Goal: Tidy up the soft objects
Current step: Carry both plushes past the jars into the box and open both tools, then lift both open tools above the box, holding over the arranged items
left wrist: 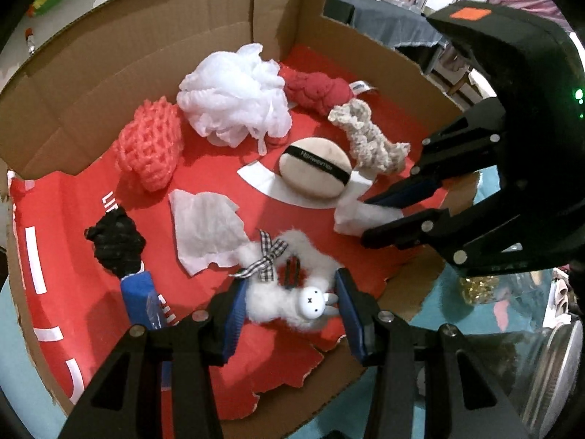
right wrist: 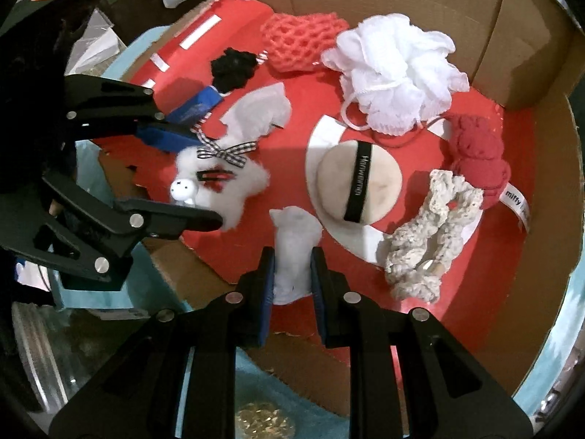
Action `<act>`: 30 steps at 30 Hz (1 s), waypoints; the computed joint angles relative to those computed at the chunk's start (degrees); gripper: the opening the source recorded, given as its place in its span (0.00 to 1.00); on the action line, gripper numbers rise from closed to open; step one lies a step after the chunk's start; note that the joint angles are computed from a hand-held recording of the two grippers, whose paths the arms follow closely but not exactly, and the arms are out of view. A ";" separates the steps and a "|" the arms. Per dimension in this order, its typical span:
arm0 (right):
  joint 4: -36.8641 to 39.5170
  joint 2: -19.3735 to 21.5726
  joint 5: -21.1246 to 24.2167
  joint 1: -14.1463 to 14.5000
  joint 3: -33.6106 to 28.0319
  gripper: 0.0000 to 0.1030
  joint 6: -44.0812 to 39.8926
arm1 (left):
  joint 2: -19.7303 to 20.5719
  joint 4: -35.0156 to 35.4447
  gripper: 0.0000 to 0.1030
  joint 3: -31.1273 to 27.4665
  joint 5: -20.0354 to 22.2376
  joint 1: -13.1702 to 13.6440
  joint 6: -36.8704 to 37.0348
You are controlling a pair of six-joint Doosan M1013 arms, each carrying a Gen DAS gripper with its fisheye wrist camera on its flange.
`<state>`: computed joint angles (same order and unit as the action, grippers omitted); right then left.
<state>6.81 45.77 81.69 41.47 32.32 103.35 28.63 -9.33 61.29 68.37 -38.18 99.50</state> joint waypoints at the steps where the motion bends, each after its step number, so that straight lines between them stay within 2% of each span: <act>1: -0.28 0.15 0.31 0.01 -0.18 0.18 0.16 | 0.12 0.19 0.47 -0.07 0.07 -0.05 -0.05; 10: -1.24 1.11 1.05 0.28 -1.66 0.18 0.41 | 0.23 0.24 0.49 0.03 -0.31 -0.15 -0.36; 16: -2.08 0.63 0.62 0.80 -0.67 0.20 0.77 | -0.18 -0.15 0.58 0.44 -1.07 0.08 -0.01; 19: -2.47 0.49 0.58 1.04 -0.42 0.21 0.95 | -0.33 -0.04 0.59 0.49 -1.80 0.02 -0.70; 24: -2.70 0.57 1.32 1.13 -0.67 0.21 1.97 | -1.97 -0.10 0.69 1.93 -4.13 0.31 -2.87; 26: -3.35 0.52 1.61 1.30 -0.74 0.26 2.22 | -3.00 -0.10 0.71 3.08 -5.01 0.51 -3.79; 27: -3.86 0.41 1.64 1.40 -0.70 0.31 2.72 | -3.45 0.11 0.72 3.51 -5.39 0.55 -4.58; 28: -4.12 0.21 1.50 1.47 -0.38 0.46 3.13 | -3.90 0.42 0.75 3.95 -5.88 0.54 -5.64; 30: -5.14 -0.60 0.36 1.66 0.71 0.67 4.05 | -4.88 0.84 0.79 4.80 -6.88 0.38 -7.61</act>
